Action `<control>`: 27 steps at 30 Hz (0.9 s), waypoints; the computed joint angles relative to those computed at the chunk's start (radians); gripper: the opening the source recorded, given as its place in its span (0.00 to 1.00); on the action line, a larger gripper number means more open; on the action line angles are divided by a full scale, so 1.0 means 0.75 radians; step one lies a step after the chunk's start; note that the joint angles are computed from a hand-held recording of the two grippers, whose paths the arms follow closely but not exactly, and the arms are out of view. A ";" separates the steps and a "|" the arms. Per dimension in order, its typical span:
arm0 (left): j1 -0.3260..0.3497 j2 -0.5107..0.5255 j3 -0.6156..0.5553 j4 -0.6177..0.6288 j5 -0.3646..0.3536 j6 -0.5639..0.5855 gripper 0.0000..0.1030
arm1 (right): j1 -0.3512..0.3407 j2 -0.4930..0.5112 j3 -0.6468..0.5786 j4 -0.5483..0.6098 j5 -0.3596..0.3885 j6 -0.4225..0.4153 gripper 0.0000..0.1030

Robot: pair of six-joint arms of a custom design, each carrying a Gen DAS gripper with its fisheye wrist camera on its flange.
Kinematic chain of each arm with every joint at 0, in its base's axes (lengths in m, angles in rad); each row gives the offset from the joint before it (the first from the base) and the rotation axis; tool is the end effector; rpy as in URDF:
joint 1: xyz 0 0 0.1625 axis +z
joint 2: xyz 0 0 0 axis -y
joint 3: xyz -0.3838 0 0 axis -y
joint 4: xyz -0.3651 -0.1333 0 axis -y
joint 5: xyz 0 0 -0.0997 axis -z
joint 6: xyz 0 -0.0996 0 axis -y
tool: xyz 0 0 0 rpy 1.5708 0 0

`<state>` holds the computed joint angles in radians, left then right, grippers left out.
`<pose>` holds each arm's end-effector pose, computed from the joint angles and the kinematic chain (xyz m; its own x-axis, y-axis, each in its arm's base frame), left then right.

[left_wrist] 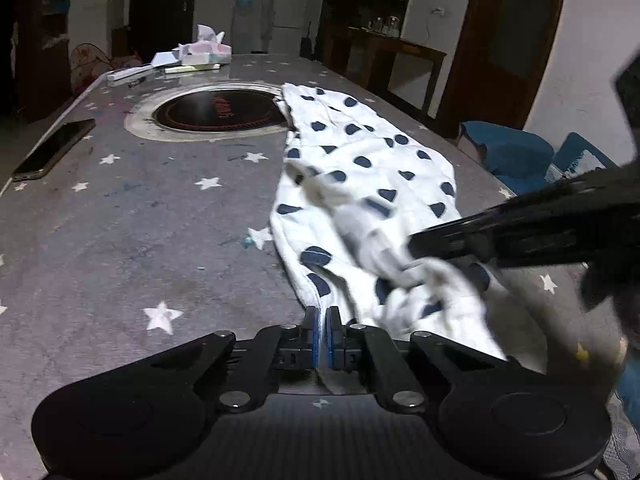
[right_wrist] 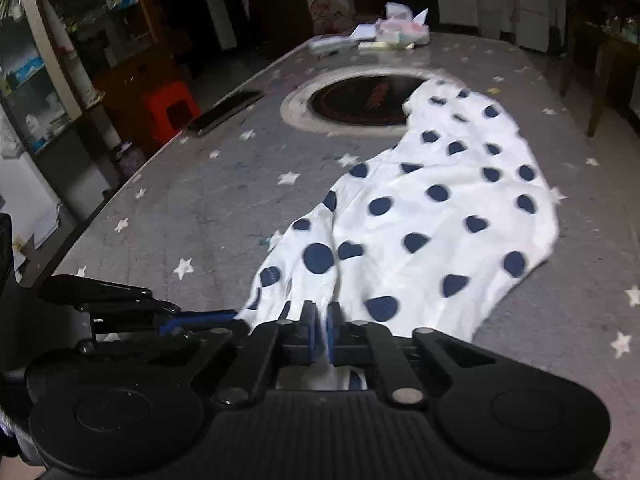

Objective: Fold clothes

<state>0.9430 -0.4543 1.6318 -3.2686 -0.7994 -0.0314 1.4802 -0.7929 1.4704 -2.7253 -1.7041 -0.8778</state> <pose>-0.1923 -0.6102 -0.0187 -0.7994 0.1185 -0.5890 0.4848 0.7063 -0.5159 0.0574 -0.6957 0.1651 -0.6889 -0.5845 0.4286 -0.7038 0.6809 -0.2025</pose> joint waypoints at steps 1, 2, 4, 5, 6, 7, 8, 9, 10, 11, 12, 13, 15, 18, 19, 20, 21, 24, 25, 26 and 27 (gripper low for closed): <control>0.002 -0.005 0.006 -0.007 0.002 -0.003 0.03 | -0.008 -0.020 0.020 -0.027 0.017 0.000 0.03; 0.003 -0.013 0.016 -0.017 0.011 -0.003 0.03 | -0.016 -0.040 0.039 -0.054 0.035 0.002 0.02; 0.002 -0.027 0.033 -0.042 0.035 0.003 0.03 | -0.036 -0.083 0.077 -0.118 0.061 0.016 0.02; 0.003 -0.038 0.044 -0.057 0.049 0.008 0.03 | -0.047 -0.105 0.094 -0.149 0.072 0.025 0.02; 0.004 -0.047 0.057 -0.073 0.061 0.011 0.03 | -0.059 -0.125 0.111 -0.182 0.079 0.033 0.02; 0.004 -0.057 0.066 -0.086 0.078 0.015 0.03 | -0.072 -0.147 0.128 -0.209 0.084 0.047 0.02; 0.004 -0.067 0.079 -0.102 0.100 0.021 0.03 | -0.087 -0.170 0.144 -0.229 0.090 0.064 0.02; 0.003 -0.080 0.095 -0.120 0.123 0.026 0.02 | -0.102 -0.192 0.161 -0.247 0.095 0.079 0.02; 0.002 -0.094 0.114 -0.133 0.140 0.028 0.01 | -0.118 -0.215 0.184 -0.256 0.097 0.090 0.01; -0.001 -0.109 0.134 -0.141 0.165 0.024 0.00 | -0.133 -0.237 0.206 -0.265 0.099 0.101 0.01; -0.003 -0.127 0.159 -0.147 0.182 0.020 0.00 | -0.149 -0.260 0.227 -0.273 0.102 0.111 0.01; -0.006 -0.149 0.192 -0.154 0.203 0.015 0.00 | -0.164 -0.281 0.248 -0.275 0.102 0.120 0.01; -0.011 -0.194 0.254 -0.131 0.239 -0.021 0.00 | -0.189 -0.313 0.282 -0.249 0.087 0.126 0.01; -0.006 -0.267 0.337 -0.046 0.259 -0.102 0.01 | -0.208 -0.333 0.311 -0.210 0.025 0.130 0.01; -0.003 -0.282 0.348 -0.024 0.260 -0.121 0.01 | -0.210 -0.334 0.311 -0.197 0.000 0.142 0.01; 0.001 -0.293 0.353 -0.006 0.259 -0.132 0.01 | -0.211 -0.334 0.310 -0.187 -0.023 0.152 0.01; 0.002 -0.296 0.349 -0.001 0.260 -0.133 0.01 | -0.209 -0.332 0.304 -0.182 -0.045 0.157 0.01; 0.001 -0.280 0.301 0.003 0.251 -0.102 0.05 | -0.193 -0.316 0.278 -0.185 -0.082 0.155 0.06; 0.001 -0.263 0.268 0.002 0.240 -0.074 0.05 | -0.188 -0.316 0.277 -0.198 -0.084 0.137 0.08; 0.002 -0.246 0.234 0.001 0.229 -0.046 0.06 | -0.181 -0.312 0.271 -0.213 -0.081 0.121 0.09; 0.002 -0.224 0.195 0.007 0.219 -0.022 0.11 | -0.175 -0.312 0.266 -0.227 -0.074 0.104 0.10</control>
